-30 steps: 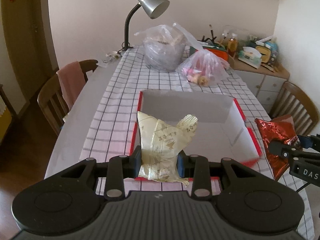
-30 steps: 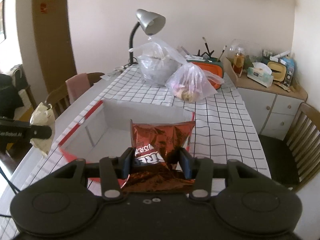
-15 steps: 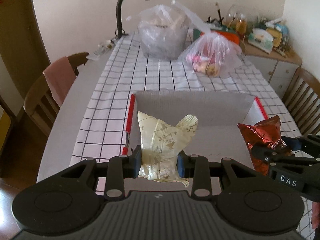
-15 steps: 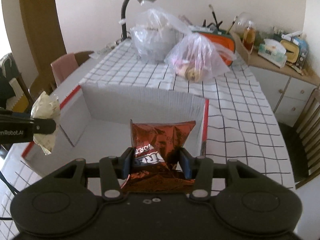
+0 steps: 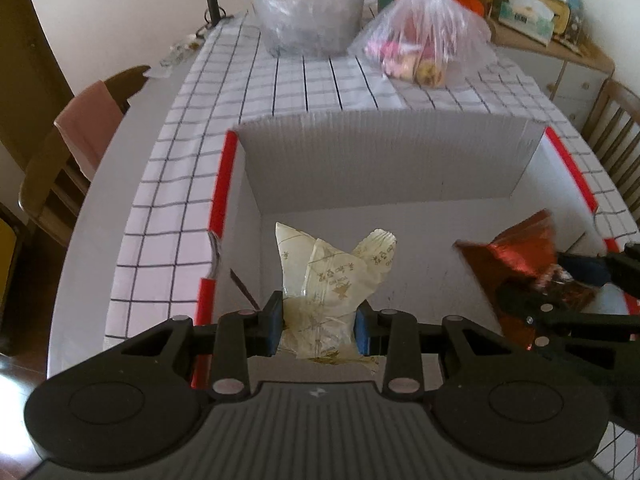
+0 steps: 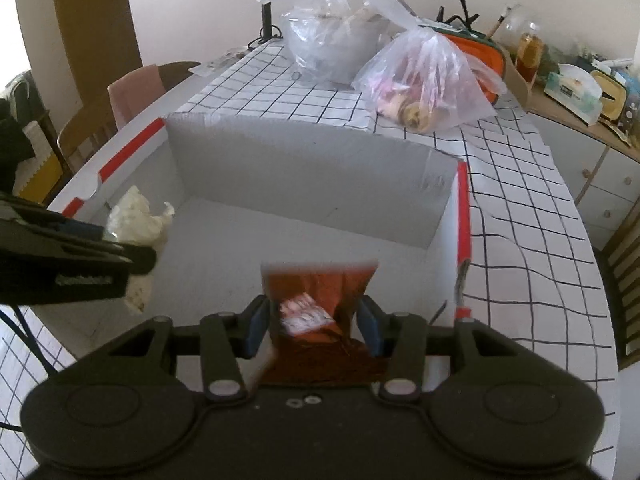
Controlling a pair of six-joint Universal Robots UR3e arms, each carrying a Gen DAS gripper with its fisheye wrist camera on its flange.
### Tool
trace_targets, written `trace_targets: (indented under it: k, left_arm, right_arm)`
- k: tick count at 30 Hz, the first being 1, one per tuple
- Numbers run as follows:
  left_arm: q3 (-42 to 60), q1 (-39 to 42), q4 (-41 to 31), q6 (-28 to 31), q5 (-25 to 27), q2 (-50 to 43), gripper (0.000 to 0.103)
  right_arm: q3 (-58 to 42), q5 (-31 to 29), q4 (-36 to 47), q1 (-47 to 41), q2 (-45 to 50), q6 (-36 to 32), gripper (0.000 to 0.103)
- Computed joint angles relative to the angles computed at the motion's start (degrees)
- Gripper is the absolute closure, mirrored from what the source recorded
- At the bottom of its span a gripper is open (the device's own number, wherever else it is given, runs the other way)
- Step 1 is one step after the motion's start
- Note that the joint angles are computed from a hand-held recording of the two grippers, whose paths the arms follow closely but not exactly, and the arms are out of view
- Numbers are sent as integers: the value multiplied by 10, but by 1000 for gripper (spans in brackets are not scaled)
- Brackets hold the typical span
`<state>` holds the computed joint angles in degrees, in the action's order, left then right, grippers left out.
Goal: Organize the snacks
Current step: 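Lower both bags into the red box and open both grippers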
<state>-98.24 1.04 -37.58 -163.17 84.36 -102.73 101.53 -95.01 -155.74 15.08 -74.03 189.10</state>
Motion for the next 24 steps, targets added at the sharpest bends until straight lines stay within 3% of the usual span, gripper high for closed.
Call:
trace_targets:
  k: [5,7,9,11,24]
  left_arm:
    - [-11,-2,6,5,3,-5,69]
    - [-14,1,4,4,-2,0,65]
    - [-14,7,-3,3,-12,7,50]
    - [-29,11,7,2,-17,21,42]
    - [-112,56,-30,25,-70,190,36]
  right_arm:
    - [-3,-10,1,7,2,1,54]
    - [2,-16,-1,10,-5,4,49]
    - [11,-20,-5,11,-16,5,42]
    - [21,-23,-4,11,-32,7,42]
    - [94,-37,13,32,-187,36,22]
